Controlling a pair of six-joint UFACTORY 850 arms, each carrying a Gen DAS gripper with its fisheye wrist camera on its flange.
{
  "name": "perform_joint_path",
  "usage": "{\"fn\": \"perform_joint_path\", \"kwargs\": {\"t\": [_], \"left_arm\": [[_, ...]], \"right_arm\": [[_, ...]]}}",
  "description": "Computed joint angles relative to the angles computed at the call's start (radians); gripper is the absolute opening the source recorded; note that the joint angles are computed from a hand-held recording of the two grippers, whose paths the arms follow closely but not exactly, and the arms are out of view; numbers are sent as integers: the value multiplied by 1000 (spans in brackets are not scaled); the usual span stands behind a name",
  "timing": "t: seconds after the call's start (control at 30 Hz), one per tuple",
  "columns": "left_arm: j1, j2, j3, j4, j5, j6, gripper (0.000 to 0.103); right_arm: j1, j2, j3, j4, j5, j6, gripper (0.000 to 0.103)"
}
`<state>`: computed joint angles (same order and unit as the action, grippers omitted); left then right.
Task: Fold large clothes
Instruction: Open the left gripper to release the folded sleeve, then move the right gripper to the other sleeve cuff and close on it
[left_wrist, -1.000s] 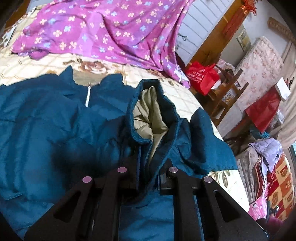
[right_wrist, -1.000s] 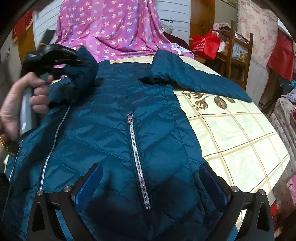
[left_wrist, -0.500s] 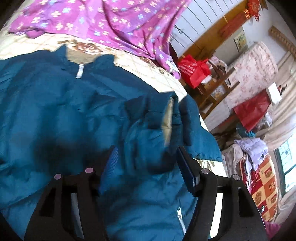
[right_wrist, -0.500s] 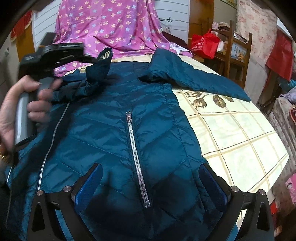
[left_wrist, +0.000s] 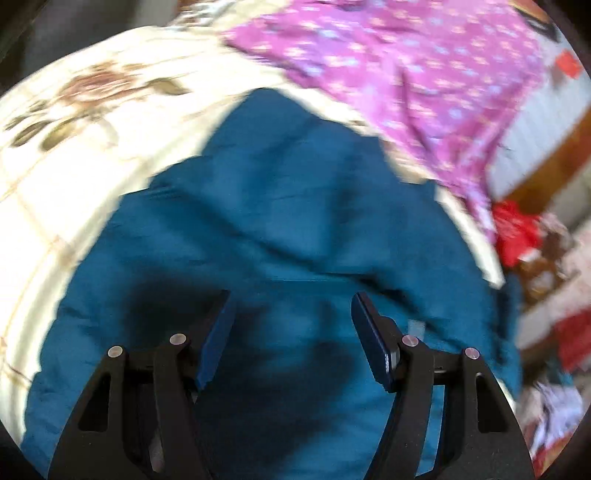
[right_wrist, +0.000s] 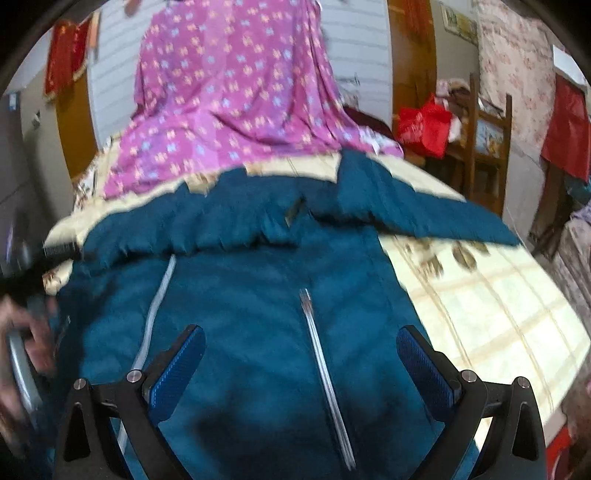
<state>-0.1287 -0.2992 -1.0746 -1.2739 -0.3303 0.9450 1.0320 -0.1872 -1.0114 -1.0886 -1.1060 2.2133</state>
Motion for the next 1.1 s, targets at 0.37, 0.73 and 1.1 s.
{"fn": "perform_joint_path", "kwargs": {"t": [0.37,0.73,1.1], "left_arm": [[-24,1,3,239,115,-255,65],[-28,-27,-37,350,77,-394,66],[-44,-20,-23,416,109,-442,66]], "right_arm": [[-325,-240,-287,-186,485,-117,103],[-478,-220,-186,-28,543,-119,101],[-467,-252,-213,86,555,-321,103]]}}
